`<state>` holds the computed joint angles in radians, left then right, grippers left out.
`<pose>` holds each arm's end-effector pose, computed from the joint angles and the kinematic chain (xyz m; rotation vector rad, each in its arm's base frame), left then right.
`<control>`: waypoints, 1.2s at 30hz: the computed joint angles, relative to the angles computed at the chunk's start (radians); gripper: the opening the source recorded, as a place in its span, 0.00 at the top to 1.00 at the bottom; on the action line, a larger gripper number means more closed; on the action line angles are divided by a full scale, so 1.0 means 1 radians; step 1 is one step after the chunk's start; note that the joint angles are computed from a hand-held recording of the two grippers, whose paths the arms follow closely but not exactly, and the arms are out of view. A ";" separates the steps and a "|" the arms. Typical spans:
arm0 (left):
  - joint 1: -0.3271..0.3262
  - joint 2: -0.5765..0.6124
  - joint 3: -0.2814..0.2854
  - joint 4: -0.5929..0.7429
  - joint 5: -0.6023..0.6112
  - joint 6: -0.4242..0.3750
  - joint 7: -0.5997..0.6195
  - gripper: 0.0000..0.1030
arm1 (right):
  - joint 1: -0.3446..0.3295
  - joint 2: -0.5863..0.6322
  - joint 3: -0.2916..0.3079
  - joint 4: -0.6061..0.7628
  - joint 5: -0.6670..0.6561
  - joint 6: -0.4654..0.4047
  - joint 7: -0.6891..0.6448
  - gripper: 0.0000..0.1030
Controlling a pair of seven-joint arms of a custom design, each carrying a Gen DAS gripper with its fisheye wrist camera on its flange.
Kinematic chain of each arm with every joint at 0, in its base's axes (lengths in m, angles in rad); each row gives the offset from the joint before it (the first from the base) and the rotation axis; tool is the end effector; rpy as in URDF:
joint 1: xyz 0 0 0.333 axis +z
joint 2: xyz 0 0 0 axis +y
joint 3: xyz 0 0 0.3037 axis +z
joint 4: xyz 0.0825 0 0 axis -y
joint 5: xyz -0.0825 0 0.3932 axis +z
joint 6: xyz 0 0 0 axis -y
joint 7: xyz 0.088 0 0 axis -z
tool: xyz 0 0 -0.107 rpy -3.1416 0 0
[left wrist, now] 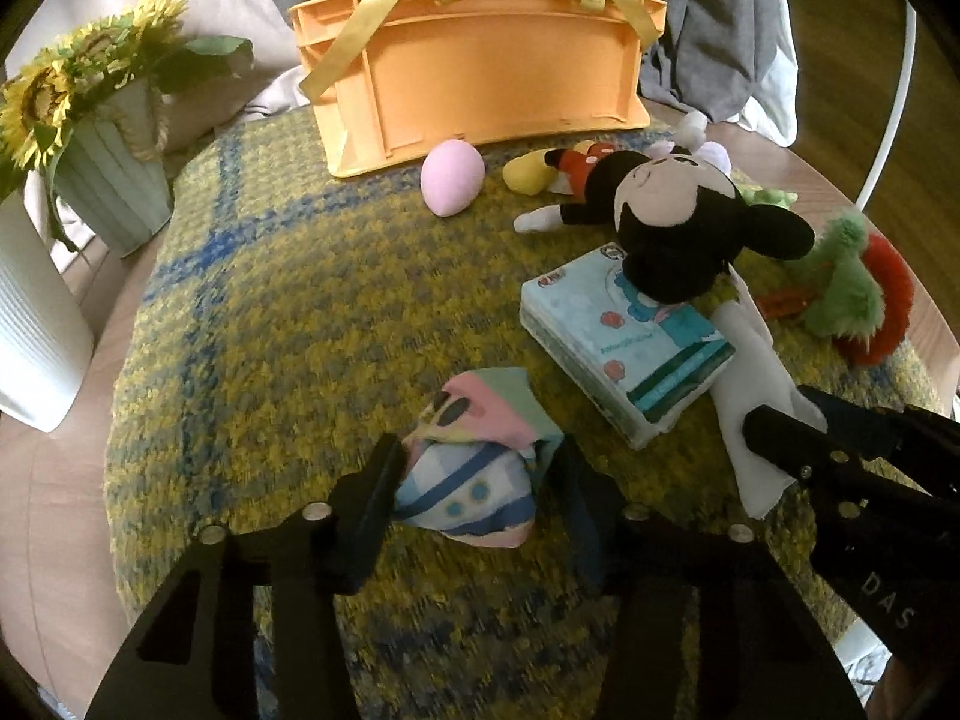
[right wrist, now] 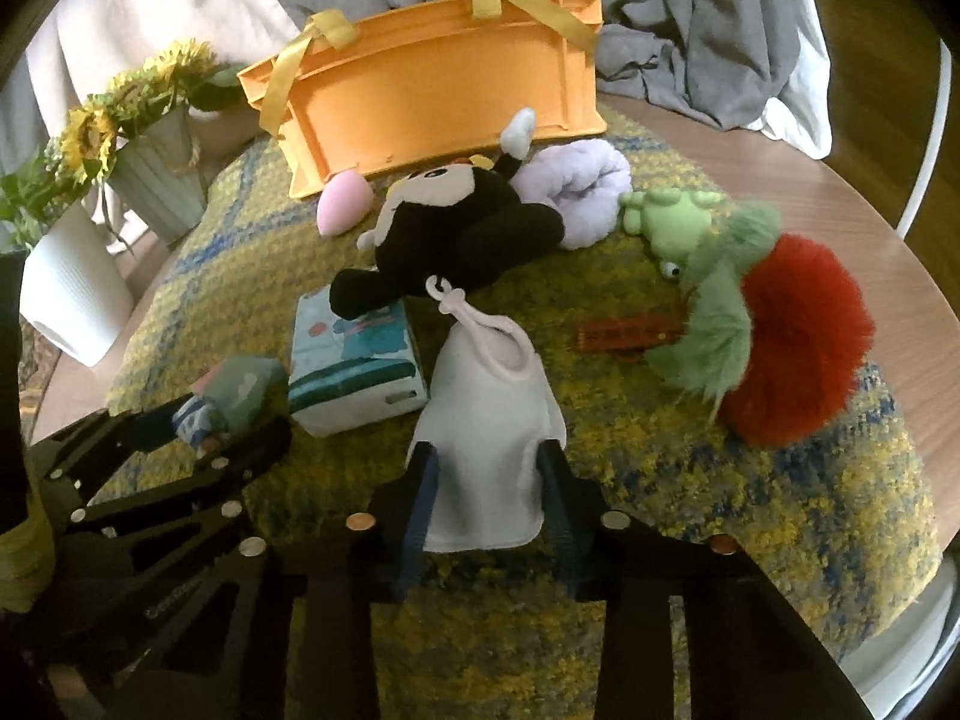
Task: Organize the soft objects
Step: 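Lift both held items and carry them over the orange crate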
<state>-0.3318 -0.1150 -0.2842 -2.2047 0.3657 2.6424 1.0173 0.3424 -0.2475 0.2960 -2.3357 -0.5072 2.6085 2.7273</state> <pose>0.4500 -0.3342 0.4715 -1.5422 2.1893 -0.6462 0.4066 0.3212 0.4670 -1.6924 1.9333 -0.4999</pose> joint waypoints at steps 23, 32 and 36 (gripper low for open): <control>-0.050 -0.127 0.087 -0.086 -0.364 0.145 0.385 0.60 | 0.040 -0.019 0.048 0.138 -0.051 -0.157 0.079 0.90; -0.003 -0.135 0.070 -0.039 -0.301 0.185 0.319 0.60 | 0.032 -0.007 0.044 0.192 -0.151 -0.139 0.135 0.90; 0.045 -0.130 0.034 -0.004 -0.197 0.202 0.217 0.60 | 0.027 -0.005 0.035 0.208 -0.183 -0.117 0.130 0.90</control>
